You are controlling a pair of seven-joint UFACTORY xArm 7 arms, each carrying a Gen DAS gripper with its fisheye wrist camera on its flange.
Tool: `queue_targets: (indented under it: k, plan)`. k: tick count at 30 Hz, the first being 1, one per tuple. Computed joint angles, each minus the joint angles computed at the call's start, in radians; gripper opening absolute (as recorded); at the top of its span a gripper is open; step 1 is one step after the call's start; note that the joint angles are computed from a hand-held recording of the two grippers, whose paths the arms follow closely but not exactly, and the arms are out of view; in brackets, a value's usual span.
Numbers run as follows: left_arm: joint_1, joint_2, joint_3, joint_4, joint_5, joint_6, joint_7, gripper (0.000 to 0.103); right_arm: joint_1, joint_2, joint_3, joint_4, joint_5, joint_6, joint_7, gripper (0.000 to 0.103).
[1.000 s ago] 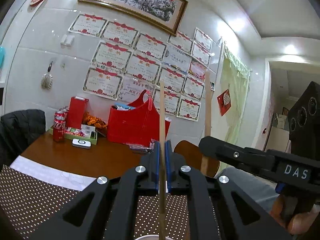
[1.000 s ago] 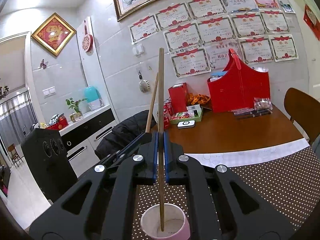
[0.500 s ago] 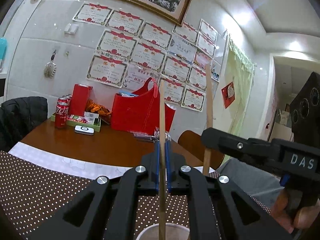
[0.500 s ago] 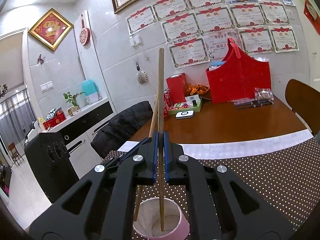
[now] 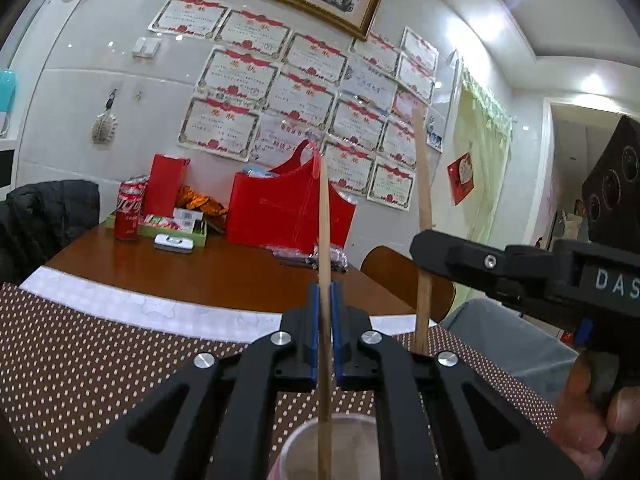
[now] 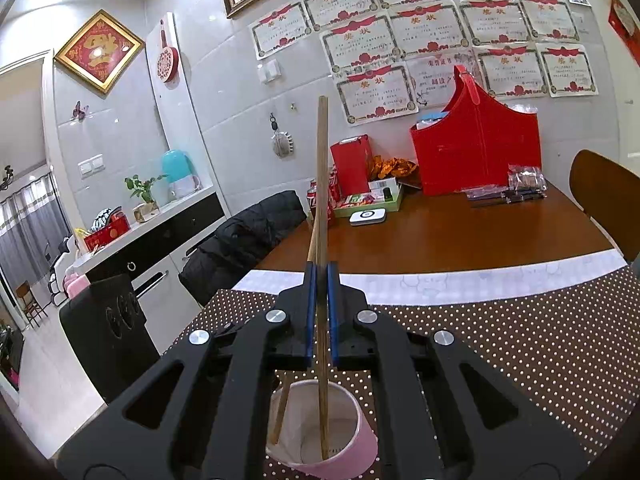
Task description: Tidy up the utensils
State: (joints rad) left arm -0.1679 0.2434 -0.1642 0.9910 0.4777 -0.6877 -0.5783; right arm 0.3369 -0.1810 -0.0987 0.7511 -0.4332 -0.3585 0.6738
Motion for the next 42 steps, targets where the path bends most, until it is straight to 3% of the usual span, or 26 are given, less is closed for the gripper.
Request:
queue_targets:
  k: [3, 5, 6, 7, 8, 10, 11, 15, 18, 21, 24, 28, 32, 38, 42]
  plan:
    - [0.010, -0.025, 0.002, -0.029, 0.022, 0.018, -0.018, 0.011, 0.054, 0.001, -0.066, 0.002, -0.074, 0.014, 0.073, 0.006]
    - [0.004, -0.051, 0.010, -0.060, -0.005, 0.029, -0.003, 0.041, 0.113, 0.001, -0.140, 0.010, -0.157, 0.027, 0.151, 0.010]
    - [0.002, -0.068, 0.014, -0.080, -0.026, 0.030, 0.004, 0.044, 0.133, -0.003, -0.164, 0.009, -0.181, 0.033, 0.175, 0.035]
    - [0.005, -0.077, 0.017, -0.089, -0.027, 0.028, 0.002, 0.048, 0.117, -0.010, -0.146, -0.002, -0.163, 0.032, 0.167, 0.061]
    - [0.004, -0.097, 0.022, -0.108, -0.039, 0.030, 0.010, 0.055, 0.063, -0.018, -0.087, -0.022, -0.103, 0.016, 0.133, 0.094]
    - [-0.001, -0.135, 0.031, -0.140, -0.066, 0.040, 0.030, 0.069, -0.013, -0.040, 0.001, -0.060, -0.002, -0.024, 0.066, 0.094]
    - [-0.003, -0.161, 0.036, -0.162, -0.083, 0.046, 0.038, 0.075, 0.003, -0.049, -0.018, -0.063, -0.015, -0.017, 0.078, 0.094]
    - [-0.021, -0.281, 0.047, -0.239, -0.177, 0.108, 0.121, 0.084, 0.017, -0.103, -0.032, -0.091, 0.019, 0.026, 0.069, 0.097]
    - [-0.031, -0.390, 0.045, -0.297, -0.241, 0.193, 0.184, 0.088, -0.029, -0.167, 0.027, -0.128, 0.096, 0.070, 0.022, 0.097]
    - [0.020, -0.513, -0.052, -0.360, -0.423, 0.289, 0.351, 0.089, -0.068, -0.256, 0.079, -0.177, 0.147, 0.129, -0.009, 0.097]
    - [0.092, -0.643, -0.147, -0.416, -0.519, 0.389, 0.425, 0.089, -0.099, -0.372, 0.129, -0.237, 0.190, 0.206, -0.027, 0.097]
    - [0.125, -0.806, -0.189, -0.479, -0.517, 0.512, 0.412, 0.089, -0.111, -0.516, 0.169, -0.307, 0.239, 0.309, -0.054, 0.097]
    - [0.116, -0.951, -0.190, -0.528, -0.476, 0.643, 0.365, 0.089, -0.092, -0.659, 0.188, -0.374, 0.295, 0.414, -0.081, 0.097]
    - [0.063, -1.107, -0.166, -0.578, -0.415, 0.806, 0.299, 0.090, -0.092, -0.883, 0.254, -0.465, 0.366, 0.584, -0.104, 0.097]
    - [0.019, -1.174, -0.144, -0.603, -0.388, 0.877, 0.269, 0.090, -0.096, -1.031, 0.310, -0.523, 0.383, 0.634, -0.093, 0.097]
